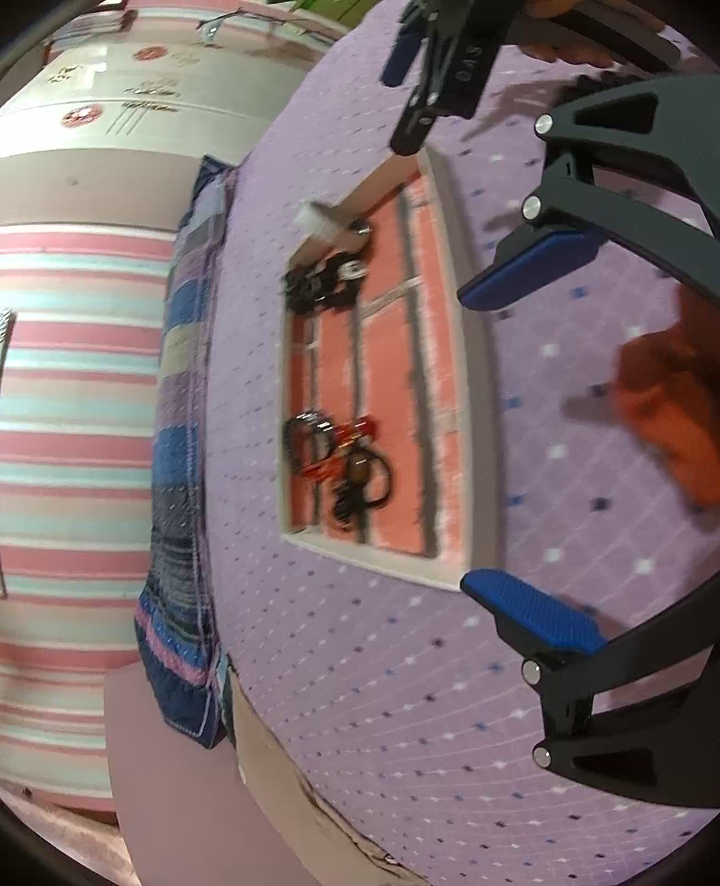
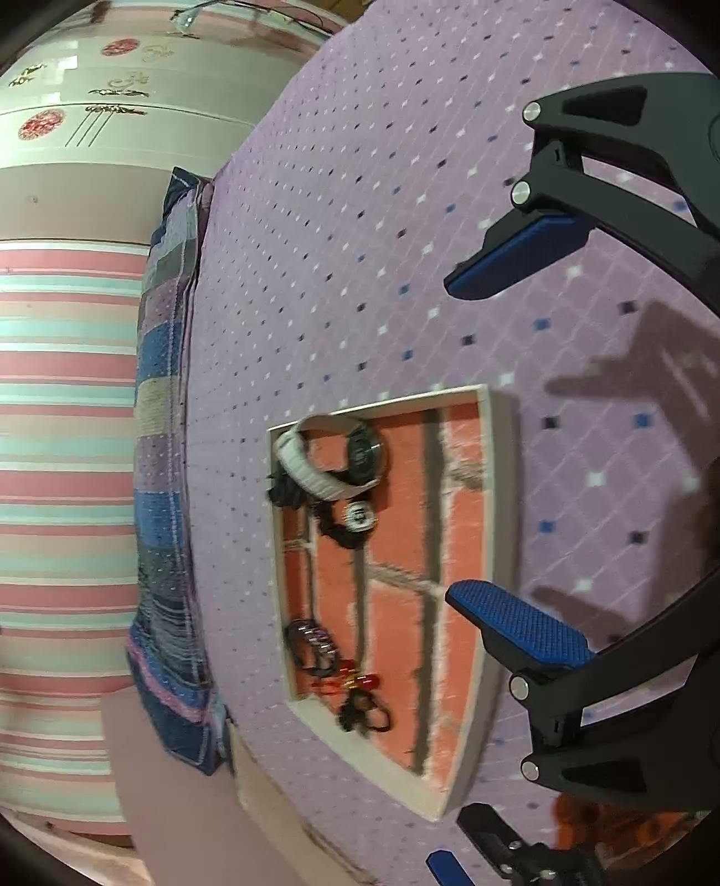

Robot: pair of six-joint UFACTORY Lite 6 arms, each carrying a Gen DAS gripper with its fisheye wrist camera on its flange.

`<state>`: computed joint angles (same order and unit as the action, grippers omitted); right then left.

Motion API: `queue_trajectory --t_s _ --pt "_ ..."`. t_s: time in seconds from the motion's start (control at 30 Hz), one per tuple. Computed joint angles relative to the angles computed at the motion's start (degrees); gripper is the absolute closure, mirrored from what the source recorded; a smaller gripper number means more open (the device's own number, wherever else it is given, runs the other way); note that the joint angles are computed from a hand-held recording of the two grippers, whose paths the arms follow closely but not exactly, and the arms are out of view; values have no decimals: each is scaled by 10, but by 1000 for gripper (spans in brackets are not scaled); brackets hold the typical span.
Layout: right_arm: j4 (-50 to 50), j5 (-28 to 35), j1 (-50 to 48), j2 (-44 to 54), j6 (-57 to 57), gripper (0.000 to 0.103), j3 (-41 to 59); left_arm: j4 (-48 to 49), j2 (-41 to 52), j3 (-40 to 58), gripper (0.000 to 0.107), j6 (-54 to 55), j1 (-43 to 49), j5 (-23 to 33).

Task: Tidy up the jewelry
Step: 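Withdraw both tools from the tray toward the remaining jewelry, then grasp wooden bead bracelet with right tool while left tool grasps orange scrunchie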

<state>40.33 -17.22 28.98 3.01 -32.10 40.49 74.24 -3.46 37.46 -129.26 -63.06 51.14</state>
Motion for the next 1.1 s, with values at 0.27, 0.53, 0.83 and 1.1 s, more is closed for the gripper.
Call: queue_trajectory --t_s 0.27,0.53,0.83,1.1 --pt "-38 19 -21 -99 40 5 -120 -75 13 -9 14 0 -83 -1" --pt "63 48 -15 -279 -62 5 -265 -116 -47 -72 14 -89 -164 13" --pt "221 64 -6 -377 -206 5 -347 -146 -58 -83 14 -119 -226 63" --pt "130 82 -15 -354 -122 25 -346 -131 -19 -63 25 -74 -186 11"
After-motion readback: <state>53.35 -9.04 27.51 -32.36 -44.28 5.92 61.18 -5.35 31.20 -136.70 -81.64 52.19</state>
